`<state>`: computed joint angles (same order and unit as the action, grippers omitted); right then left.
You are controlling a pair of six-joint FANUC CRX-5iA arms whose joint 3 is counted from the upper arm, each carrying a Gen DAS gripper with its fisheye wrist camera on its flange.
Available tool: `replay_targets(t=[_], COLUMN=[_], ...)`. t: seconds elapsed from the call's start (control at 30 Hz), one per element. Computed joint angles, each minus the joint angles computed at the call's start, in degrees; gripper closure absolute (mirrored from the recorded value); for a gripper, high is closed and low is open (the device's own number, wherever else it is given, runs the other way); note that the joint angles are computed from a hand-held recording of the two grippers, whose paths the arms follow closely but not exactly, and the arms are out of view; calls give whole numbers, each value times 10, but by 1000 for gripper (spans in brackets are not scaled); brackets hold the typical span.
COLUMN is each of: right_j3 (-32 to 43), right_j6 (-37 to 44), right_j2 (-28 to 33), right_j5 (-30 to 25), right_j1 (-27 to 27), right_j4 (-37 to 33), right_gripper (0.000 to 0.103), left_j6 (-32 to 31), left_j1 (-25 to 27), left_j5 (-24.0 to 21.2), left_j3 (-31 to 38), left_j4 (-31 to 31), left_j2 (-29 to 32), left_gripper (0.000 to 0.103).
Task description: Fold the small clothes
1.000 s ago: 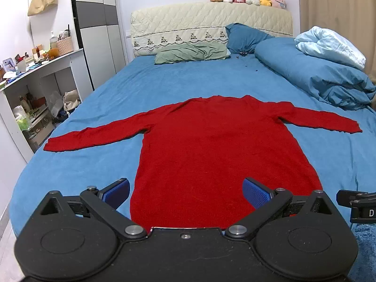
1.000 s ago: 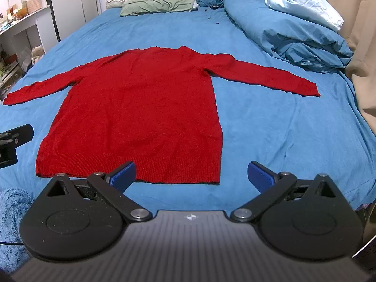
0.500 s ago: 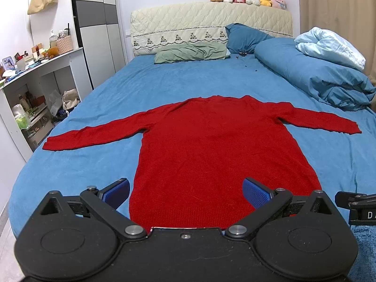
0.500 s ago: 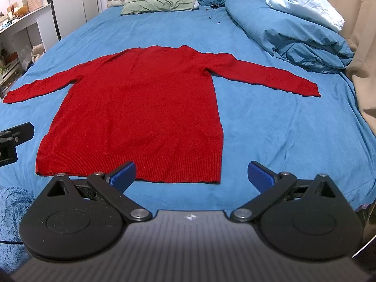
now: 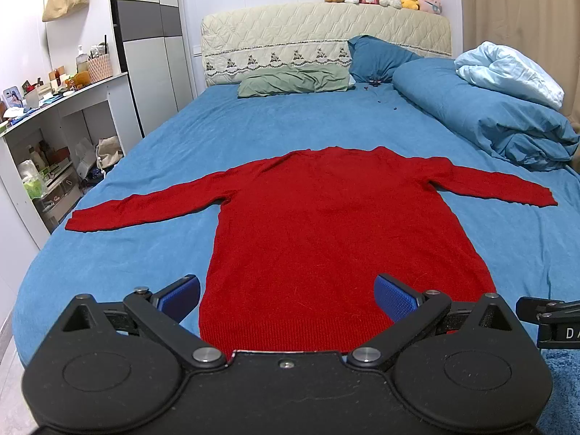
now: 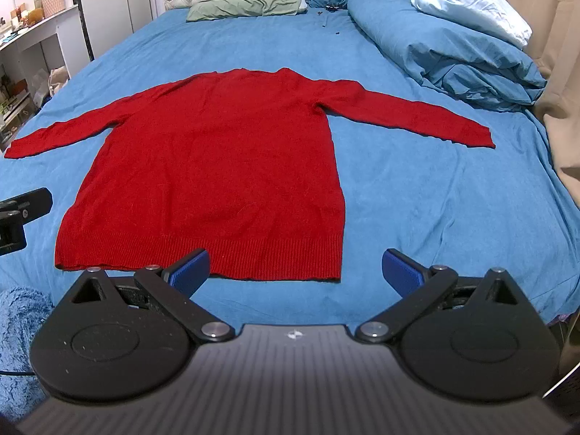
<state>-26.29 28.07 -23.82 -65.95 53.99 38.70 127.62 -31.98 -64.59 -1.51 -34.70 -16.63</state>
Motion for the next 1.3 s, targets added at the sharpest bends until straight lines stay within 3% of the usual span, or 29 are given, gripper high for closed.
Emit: replay_targets(t=[1.3], right_j3=[1], right_j6=[3], right_j2=[3], right_j5=[4], right_j1=[-1], right_j4=[-2], right_gripper=[0], left_j6=[10], left_j1=[-7], left_j5=[-5], left_j3=[2], left_j4=[-10], left_j2=[1], left_gripper=[0])
